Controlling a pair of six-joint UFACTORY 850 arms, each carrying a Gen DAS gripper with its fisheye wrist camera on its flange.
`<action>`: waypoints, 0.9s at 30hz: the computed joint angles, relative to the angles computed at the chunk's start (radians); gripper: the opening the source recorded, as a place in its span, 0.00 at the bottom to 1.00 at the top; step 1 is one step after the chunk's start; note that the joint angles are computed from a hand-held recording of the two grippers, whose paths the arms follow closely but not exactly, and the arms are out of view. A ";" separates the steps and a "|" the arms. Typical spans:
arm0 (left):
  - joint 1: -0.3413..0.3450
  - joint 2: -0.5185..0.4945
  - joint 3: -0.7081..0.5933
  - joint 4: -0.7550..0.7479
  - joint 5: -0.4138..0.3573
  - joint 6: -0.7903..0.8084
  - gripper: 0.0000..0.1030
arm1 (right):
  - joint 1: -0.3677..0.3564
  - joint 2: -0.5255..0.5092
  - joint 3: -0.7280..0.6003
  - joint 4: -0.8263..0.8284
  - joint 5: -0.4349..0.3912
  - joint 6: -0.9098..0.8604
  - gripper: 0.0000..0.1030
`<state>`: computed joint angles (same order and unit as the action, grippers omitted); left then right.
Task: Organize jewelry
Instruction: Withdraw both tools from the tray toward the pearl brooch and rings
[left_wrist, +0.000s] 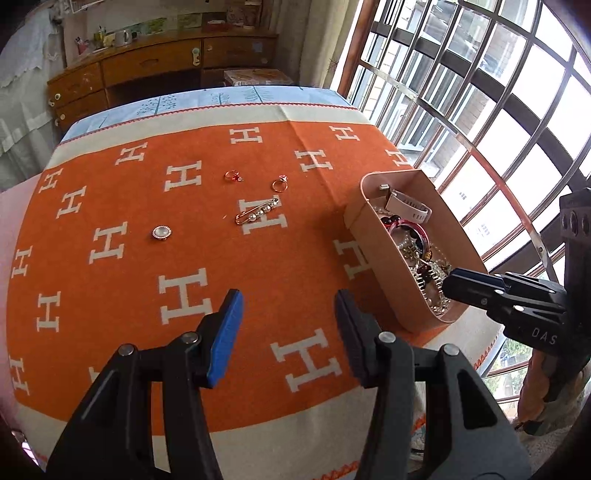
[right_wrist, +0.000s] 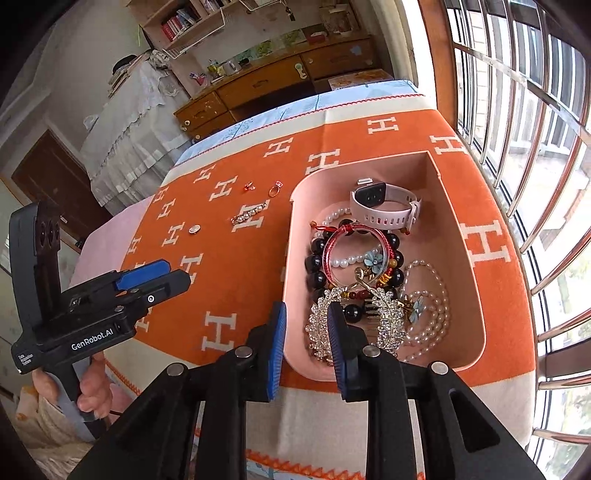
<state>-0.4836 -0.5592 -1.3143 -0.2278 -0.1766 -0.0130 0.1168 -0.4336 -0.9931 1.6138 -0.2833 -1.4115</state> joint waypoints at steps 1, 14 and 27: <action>0.004 0.007 0.010 0.016 0.003 -0.019 0.47 | 0.001 0.007 0.006 0.011 0.000 -0.013 0.22; 0.049 0.087 0.104 0.412 0.039 -0.428 0.47 | 0.040 0.010 -0.039 -0.131 -0.029 0.131 0.22; 0.094 0.053 0.053 0.728 -0.003 -0.702 0.47 | 0.049 -0.194 -0.336 -0.432 -0.234 0.633 0.41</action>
